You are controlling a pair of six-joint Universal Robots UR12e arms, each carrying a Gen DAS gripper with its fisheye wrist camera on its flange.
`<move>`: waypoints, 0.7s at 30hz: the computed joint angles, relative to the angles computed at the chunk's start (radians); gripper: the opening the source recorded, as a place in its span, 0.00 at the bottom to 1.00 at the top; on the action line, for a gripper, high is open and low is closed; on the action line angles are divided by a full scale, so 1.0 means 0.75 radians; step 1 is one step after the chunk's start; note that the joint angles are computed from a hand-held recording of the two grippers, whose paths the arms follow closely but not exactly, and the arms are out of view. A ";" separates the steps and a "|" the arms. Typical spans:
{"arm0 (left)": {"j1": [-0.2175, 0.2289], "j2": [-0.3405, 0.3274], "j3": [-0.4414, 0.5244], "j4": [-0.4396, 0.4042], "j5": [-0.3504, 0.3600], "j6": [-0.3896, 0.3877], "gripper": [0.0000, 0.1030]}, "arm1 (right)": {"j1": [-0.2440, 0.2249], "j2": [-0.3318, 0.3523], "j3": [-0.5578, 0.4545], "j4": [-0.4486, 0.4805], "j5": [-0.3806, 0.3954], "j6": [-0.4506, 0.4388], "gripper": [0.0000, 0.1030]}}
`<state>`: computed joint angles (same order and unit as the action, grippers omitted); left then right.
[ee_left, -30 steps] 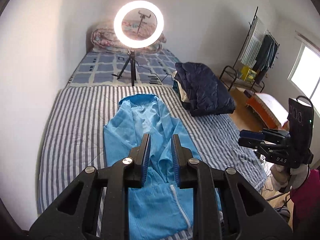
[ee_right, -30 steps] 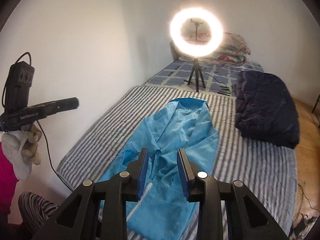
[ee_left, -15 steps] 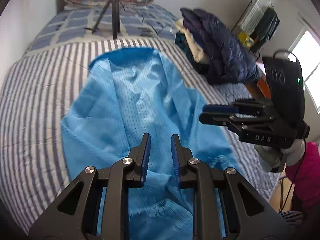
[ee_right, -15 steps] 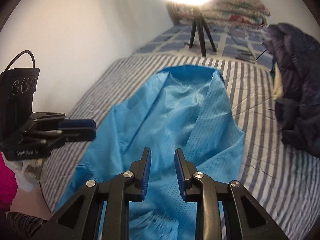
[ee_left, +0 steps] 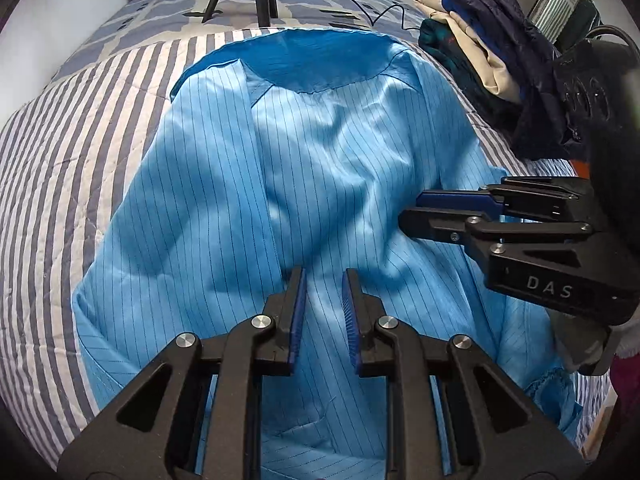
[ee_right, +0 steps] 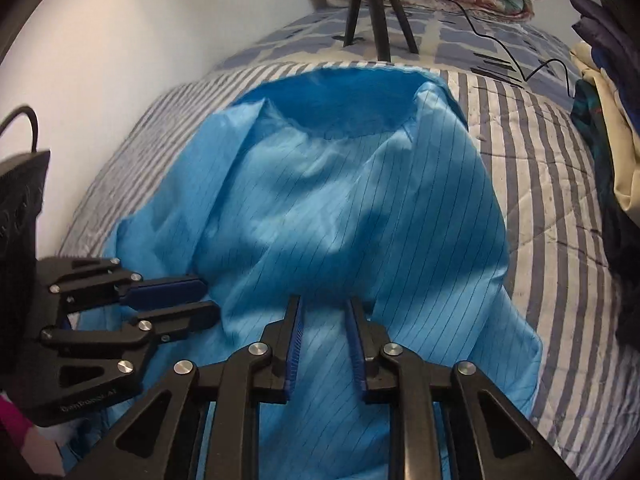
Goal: Fold large clothes
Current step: 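Lift the coat by the collar with both grippers and shake it out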
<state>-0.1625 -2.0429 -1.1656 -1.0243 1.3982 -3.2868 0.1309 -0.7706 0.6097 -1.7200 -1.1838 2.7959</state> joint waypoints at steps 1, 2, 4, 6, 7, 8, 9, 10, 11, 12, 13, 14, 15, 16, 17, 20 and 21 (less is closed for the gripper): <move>0.008 0.002 0.006 -0.018 -0.032 0.010 0.18 | -0.004 0.008 -0.026 0.039 0.016 -0.008 0.22; 0.022 0.014 0.003 -0.027 -0.078 0.024 0.18 | -0.014 0.008 -0.043 0.083 0.058 -0.034 0.22; 0.053 0.047 -0.025 0.030 -0.145 0.034 0.32 | -0.042 -0.027 -0.008 0.072 0.166 -0.097 0.24; 0.083 0.082 -0.063 0.118 -0.154 0.024 0.63 | -0.075 -0.084 0.071 -0.012 0.259 -0.136 0.30; 0.096 0.091 -0.075 0.161 -0.145 0.009 0.68 | -0.089 -0.100 0.094 -0.044 0.290 -0.145 0.37; 0.117 0.103 -0.091 0.206 -0.142 -0.012 0.68 | -0.104 -0.119 0.122 -0.103 0.300 -0.134 0.47; 0.136 0.105 -0.091 0.212 -0.149 -0.041 0.68 | -0.113 -0.126 0.135 -0.153 0.290 -0.114 0.51; 0.155 0.101 -0.085 0.204 -0.165 -0.080 0.68 | -0.126 -0.128 0.141 -0.200 0.272 -0.079 0.57; 0.170 0.092 -0.075 0.196 -0.191 -0.107 0.68 | -0.136 -0.118 0.125 -0.205 0.263 -0.043 0.59; 0.189 0.079 -0.066 0.190 -0.235 -0.143 0.68 | -0.143 -0.110 0.115 -0.199 0.268 -0.011 0.59; 0.198 0.073 -0.064 0.188 -0.261 -0.157 0.68 | -0.157 -0.089 0.086 -0.174 0.295 0.038 0.60; 0.208 0.056 -0.047 0.168 -0.295 -0.163 0.68 | -0.164 -0.074 0.069 -0.166 0.314 0.076 0.60; 0.212 0.041 -0.034 0.153 -0.321 -0.158 0.68 | -0.168 -0.062 0.056 -0.161 0.330 0.102 0.60; 0.214 0.031 -0.027 0.141 -0.346 -0.139 0.68 | -0.171 -0.050 0.047 -0.162 0.341 0.121 0.60; 0.211 0.015 -0.006 0.113 -0.365 -0.106 0.68 | -0.168 -0.044 0.042 -0.164 0.343 0.127 0.60; 0.194 -0.022 0.043 0.049 -0.370 -0.035 0.67 | -0.153 0.004 -0.033 -0.109 0.310 0.102 0.60; 0.191 -0.034 0.059 0.034 -0.378 -0.023 0.67 | -0.145 0.018 -0.056 -0.083 0.298 0.085 0.60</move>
<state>-0.0193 -2.0686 -1.1213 -0.9991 1.1147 -3.3039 0.0221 -0.7572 0.5676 -1.7825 -0.9601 2.8597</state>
